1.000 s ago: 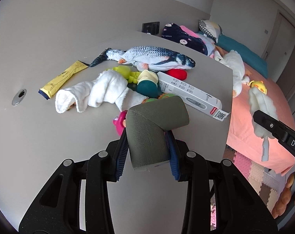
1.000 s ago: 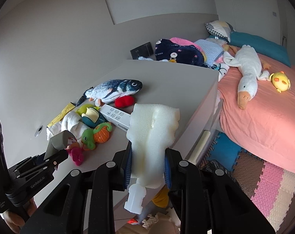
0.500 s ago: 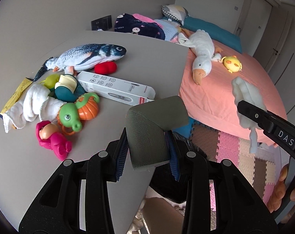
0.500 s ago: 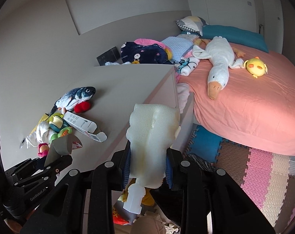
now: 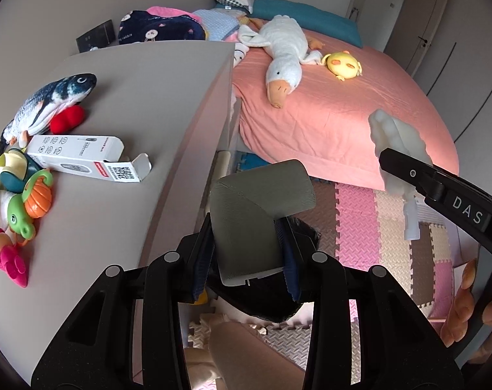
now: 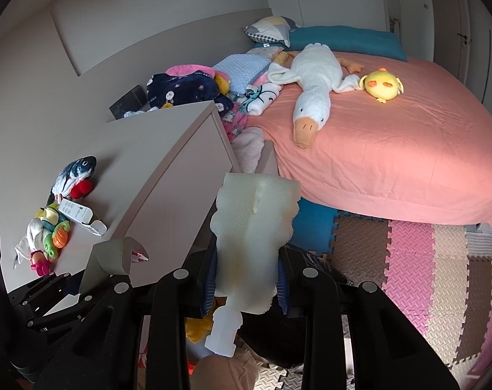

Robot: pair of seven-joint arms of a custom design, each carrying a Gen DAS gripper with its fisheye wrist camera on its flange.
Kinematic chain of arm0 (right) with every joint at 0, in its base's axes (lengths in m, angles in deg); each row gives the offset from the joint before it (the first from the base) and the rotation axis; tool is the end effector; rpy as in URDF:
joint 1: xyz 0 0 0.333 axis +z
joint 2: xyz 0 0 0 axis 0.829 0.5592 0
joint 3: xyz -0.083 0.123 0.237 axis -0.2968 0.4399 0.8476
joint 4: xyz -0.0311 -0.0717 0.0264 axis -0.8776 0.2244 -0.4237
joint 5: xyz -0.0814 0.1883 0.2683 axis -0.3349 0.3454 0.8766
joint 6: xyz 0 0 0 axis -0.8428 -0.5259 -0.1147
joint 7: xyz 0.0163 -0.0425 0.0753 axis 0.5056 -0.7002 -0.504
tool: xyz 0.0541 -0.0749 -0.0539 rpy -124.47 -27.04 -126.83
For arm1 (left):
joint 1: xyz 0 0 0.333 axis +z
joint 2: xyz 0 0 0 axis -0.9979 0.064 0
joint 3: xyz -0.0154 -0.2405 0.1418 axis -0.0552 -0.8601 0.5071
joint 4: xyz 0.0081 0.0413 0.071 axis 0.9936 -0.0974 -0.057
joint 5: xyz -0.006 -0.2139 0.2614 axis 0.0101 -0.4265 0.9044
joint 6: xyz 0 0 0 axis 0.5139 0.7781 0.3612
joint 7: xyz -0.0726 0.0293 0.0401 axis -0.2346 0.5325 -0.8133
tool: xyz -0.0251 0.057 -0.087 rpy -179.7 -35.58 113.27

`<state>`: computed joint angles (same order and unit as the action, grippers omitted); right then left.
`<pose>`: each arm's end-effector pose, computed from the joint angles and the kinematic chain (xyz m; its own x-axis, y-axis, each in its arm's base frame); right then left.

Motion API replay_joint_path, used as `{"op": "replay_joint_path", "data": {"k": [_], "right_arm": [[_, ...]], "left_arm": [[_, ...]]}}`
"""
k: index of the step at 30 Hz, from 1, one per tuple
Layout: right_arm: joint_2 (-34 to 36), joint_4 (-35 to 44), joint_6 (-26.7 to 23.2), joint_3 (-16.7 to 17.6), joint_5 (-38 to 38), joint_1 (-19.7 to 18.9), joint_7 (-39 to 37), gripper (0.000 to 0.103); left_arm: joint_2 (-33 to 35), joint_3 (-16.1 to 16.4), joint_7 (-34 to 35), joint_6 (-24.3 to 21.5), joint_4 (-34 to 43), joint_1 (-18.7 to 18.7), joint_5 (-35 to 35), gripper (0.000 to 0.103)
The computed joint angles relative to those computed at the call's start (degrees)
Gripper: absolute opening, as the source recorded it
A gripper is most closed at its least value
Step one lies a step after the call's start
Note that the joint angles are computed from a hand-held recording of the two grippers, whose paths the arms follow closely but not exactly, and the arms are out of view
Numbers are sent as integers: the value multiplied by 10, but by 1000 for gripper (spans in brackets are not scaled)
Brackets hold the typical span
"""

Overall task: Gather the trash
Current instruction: 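Carry both held items over the black trash bag and open both grippers, then move both open grippers back over the table toys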

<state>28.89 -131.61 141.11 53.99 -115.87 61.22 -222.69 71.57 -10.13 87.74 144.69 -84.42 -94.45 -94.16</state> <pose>0.4513 0.1177 0.3831 -0.3436 -0.9015 -0.2632 -0.6457 0.4302 -0.6308 0.5344 -0.1868 0.3843 -0.5673 -0.8172 0.1017 -0.7176 0.4299 -0.5480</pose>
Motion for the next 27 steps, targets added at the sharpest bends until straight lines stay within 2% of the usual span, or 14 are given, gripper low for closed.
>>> {"op": "replay_joint_path", "data": {"k": [4,6,7,8,9,10,12,13,18,27], "right_arm": [[-5,-14,2,-8,6,-10,0,33],[-4,-22,10,-14,29,-16,-24,36],[-1,-25,14,-17,61,-16,-58,43],[5,-29,16,-20,128,-11,-130,55],[10,-27,7,-20,158,-9,-162,63],[9,-23,-13,-16,155,-11,-155,76],[-1,-23,-34,-13,107,-19,-94,79],[-4,-26,-30,-14,94,-23,-77,79],[-13,-33,-22,-11,49,-35,-26,79],[5,-6,-17,-3,45,-19,-32,79]], "left_arm": [[24,1,-21,-21,31,-15,31,37],[36,3,-32,-28,44,-22,49,37],[41,3,-35,-32,50,-24,57,39],[47,1,-35,-37,55,-25,61,39],[51,-1,-31,-50,62,-25,66,43],[56,6,-43,-52,66,-32,84,66],[52,21,-80,-12,46,-50,121,94],[51,19,-81,0,41,-48,124,94],[53,19,-99,0,41,-39,142,94],[27,19,-90,26,11,-17,132,94]]}}
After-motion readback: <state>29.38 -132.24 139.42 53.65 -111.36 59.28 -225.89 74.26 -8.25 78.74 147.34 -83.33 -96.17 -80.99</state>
